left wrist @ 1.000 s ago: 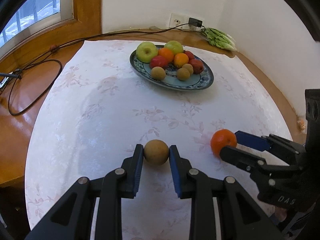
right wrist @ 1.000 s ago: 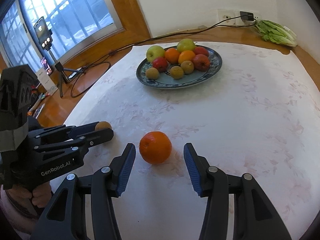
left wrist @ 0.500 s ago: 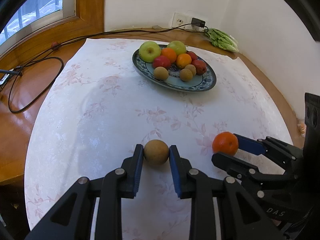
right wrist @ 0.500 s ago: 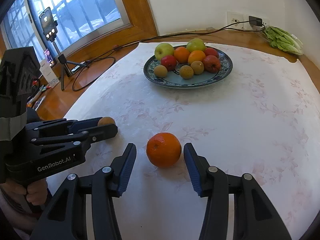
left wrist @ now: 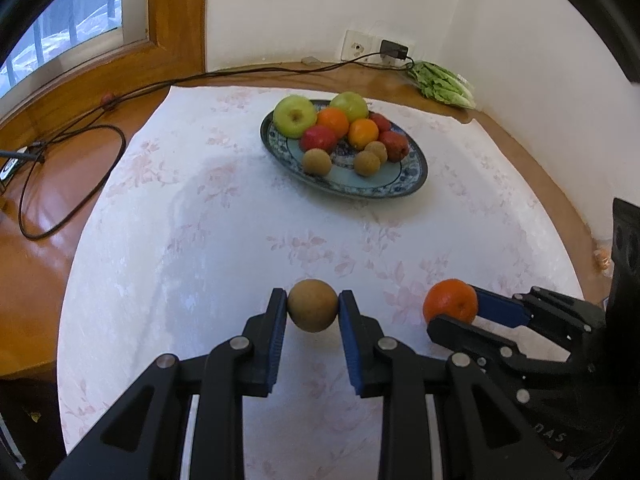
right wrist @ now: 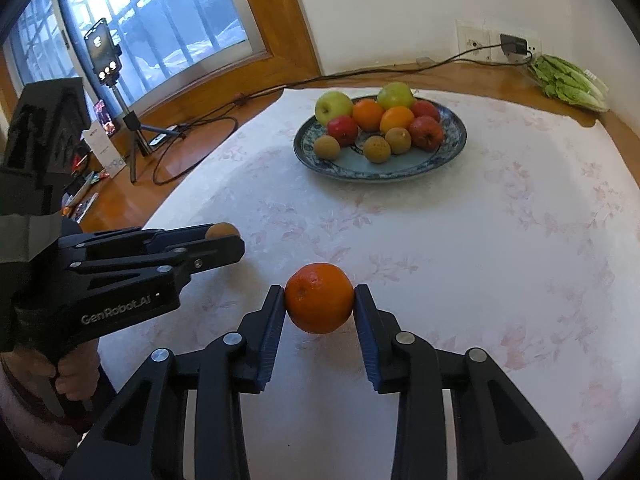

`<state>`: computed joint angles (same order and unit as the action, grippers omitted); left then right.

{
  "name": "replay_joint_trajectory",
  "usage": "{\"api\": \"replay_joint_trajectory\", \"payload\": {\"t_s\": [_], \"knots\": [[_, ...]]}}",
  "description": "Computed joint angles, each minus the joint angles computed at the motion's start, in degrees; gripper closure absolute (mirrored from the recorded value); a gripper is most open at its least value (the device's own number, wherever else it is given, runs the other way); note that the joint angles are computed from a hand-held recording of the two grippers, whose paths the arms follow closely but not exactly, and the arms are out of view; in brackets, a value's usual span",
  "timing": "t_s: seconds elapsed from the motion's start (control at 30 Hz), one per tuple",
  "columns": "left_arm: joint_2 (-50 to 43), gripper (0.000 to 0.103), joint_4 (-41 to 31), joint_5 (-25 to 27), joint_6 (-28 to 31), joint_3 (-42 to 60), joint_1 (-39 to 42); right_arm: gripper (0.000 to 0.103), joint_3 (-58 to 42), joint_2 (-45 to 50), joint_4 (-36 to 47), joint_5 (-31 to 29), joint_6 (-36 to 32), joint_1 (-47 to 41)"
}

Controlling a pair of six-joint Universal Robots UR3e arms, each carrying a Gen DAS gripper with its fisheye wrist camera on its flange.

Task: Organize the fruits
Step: 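Carry the kiwi and orange with both tools over the plate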

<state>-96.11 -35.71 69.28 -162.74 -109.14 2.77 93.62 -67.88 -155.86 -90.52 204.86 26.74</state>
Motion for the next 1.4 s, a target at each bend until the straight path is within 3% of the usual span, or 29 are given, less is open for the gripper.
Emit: {"api": "replay_joint_trajectory", "payload": {"t_s": [0.37,0.83,1.4], "knots": [[-1.8,0.076,-3.7,-0.4,-0.6,7.3,-1.2,0.067,-1.4,-3.1,3.4,4.1,0.6,-2.8],[-11.3,0.076,-6.4,0.9,-3.0,22.7,-3.5,0.067,-7.3,-4.0,10.3,3.8,-2.1,-6.8],[-28.0,0.076,-7.7,3.8,-6.9,40.2,-5.5,0.067,-20.0,7.8,12.0,0.7,-5.2,-8.9]]}}
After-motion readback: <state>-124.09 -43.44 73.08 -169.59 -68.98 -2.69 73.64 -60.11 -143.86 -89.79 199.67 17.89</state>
